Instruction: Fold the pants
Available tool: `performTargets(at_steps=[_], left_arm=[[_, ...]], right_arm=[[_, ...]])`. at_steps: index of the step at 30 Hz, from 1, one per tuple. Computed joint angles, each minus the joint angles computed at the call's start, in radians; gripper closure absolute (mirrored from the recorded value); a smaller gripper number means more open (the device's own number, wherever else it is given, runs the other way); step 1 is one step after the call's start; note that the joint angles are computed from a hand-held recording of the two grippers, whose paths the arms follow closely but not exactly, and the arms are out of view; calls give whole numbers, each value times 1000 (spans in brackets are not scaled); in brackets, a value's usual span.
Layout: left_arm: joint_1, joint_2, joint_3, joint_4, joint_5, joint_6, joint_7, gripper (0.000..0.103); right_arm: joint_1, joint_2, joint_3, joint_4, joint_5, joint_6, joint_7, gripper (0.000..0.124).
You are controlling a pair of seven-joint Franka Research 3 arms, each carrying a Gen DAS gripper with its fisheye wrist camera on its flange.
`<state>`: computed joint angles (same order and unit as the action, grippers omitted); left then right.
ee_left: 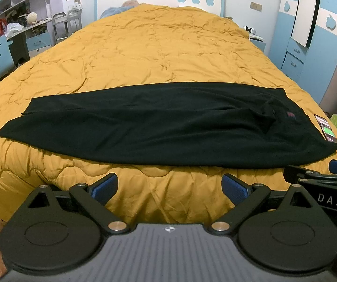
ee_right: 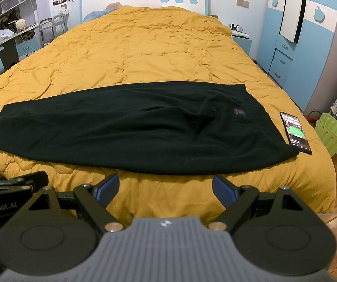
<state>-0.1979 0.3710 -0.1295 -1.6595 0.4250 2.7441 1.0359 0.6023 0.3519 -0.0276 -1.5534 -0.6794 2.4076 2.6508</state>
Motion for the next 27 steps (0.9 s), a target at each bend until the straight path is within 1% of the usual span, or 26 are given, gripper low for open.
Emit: performTargets(at_steps=[27], left_arm=[[0, 1, 0, 4, -3, -6, 3, 0]], right_arm=[[-2, -1, 2, 4, 16, -3, -17, 42]])
